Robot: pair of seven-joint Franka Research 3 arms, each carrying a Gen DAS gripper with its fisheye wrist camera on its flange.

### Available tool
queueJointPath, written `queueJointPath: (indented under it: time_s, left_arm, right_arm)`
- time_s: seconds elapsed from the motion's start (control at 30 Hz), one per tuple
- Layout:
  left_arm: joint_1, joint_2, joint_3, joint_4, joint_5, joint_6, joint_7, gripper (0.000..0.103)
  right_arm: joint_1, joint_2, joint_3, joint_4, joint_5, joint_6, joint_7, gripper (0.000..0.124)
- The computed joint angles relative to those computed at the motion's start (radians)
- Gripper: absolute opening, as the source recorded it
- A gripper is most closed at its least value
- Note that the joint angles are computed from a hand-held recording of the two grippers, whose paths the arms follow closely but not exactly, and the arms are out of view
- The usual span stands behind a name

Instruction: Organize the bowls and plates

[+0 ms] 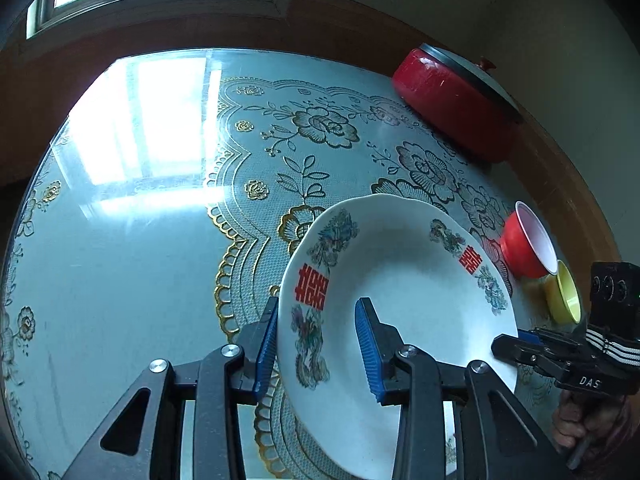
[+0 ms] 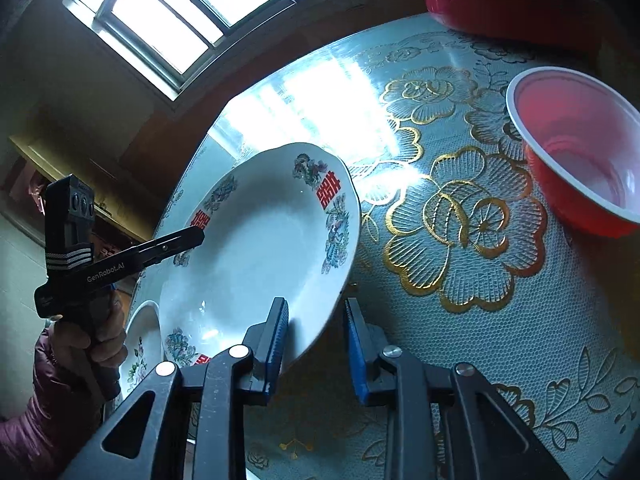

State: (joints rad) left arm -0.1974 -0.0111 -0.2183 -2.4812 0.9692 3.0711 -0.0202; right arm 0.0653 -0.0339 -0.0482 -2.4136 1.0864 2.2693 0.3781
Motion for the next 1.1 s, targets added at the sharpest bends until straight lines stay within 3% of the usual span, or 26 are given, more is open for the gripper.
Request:
queueJointPath:
  time_s: [0.07,0.17,0.27,0.33,0.47,0.6,0.63,0.7,0.77,1.1]
  left_arm:
    - [0.000,0.018,0.004,0.009,-0.025,0.005,0.034,0.031]
    - [-0.002,0.028,0.017,0.011,-0.006,0.026,0.018,0.025]
    - [-0.014,0.023,0.010,-0.003,-0.089,0.034,0.074,0.024]
    - [-0.032,0.010,-0.010,-0.028,-0.240,0.034,0.187,0.023]
    - [-0.062,0.019,-0.030,-0.027,-0.296,0.043,0.255,0.024]
    - [-0.092,0.061,-0.024,0.024,-0.287,-0.005,0.243,0.029]
    - [-0.111,0.066,-0.004,0.043,-0.208,-0.028,0.169,0.031]
    - [-0.122,0.073,-0.005,0.060,-0.207,-0.054,0.159,0.034]
    - [-0.133,0.077,-0.006,0.074,-0.197,-0.097,0.146,0.030]
    - [-0.134,0.031,-0.023,0.042,-0.160,-0.072,0.084,0.025]
  right_arm:
    - [-0.006,0.026,-0.005,0.026,-0.005,-0.039,0.020,0.018]
    - [-0.005,0.047,0.006,0.045,-0.011,-0.022,0.037,0.017]
    - [-0.006,0.056,0.010,0.050,-0.020,-0.021,0.044,0.017]
    - [-0.014,0.066,0.006,0.061,-0.030,-0.038,0.064,0.017]
    - [-0.039,0.066,-0.008,0.064,-0.047,-0.034,0.076,0.017]
    - [-0.056,0.060,-0.014,0.062,-0.078,-0.058,0.068,0.017]
    - [-0.059,0.057,-0.014,0.060,-0.078,-0.066,0.064,0.017]
    - [-0.066,0.057,-0.018,0.054,-0.067,-0.080,0.043,0.017]
    - [-0.073,0.061,-0.022,0.052,-0.051,-0.093,0.028,0.017]
    - [-0.071,0.029,-0.022,0.030,-0.073,-0.052,0.057,0.017]
